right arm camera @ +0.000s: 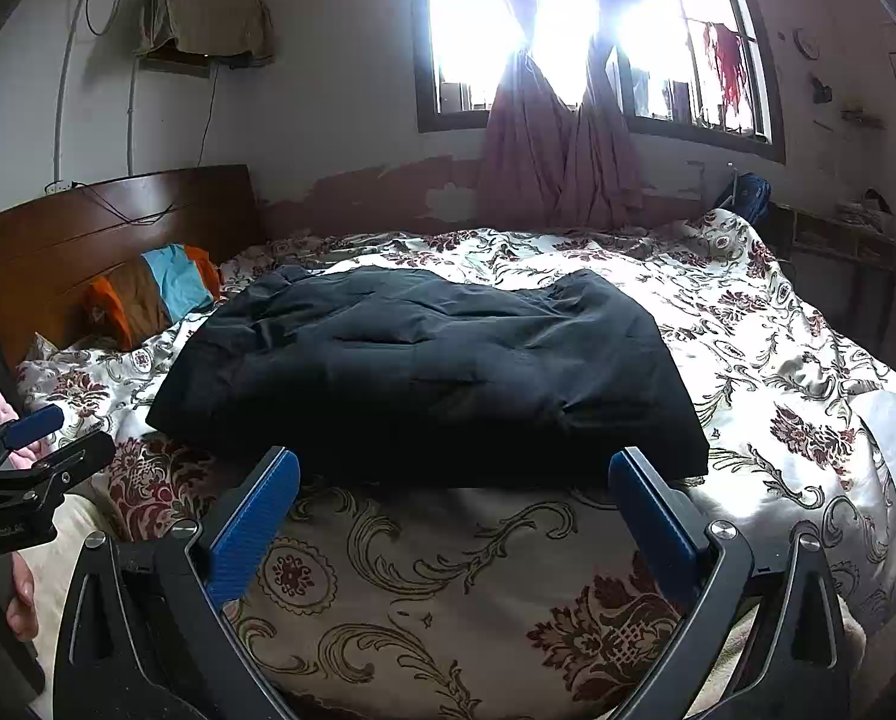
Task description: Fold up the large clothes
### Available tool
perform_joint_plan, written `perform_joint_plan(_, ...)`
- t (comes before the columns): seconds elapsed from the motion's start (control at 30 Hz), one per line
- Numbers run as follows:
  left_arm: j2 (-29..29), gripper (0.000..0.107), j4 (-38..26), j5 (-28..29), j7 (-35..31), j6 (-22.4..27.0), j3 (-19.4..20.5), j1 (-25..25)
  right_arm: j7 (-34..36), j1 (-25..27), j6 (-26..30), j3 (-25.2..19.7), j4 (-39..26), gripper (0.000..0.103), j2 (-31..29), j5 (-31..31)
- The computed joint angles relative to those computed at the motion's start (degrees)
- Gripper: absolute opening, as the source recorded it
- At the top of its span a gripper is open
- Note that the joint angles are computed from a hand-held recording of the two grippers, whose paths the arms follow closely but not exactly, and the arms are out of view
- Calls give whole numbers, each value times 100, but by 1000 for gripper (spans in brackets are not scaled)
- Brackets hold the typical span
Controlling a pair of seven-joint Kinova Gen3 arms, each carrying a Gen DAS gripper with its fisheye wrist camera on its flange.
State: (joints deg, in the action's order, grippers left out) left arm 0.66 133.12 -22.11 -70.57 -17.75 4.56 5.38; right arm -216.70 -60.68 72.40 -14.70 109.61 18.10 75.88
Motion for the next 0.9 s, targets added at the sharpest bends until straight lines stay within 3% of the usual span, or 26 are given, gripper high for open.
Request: perform_joint_plan(0.9, -9, 103, 14, 122, -99, -7, -1, 26, 2, 5, -5, -2, 5, 101, -8, -2)
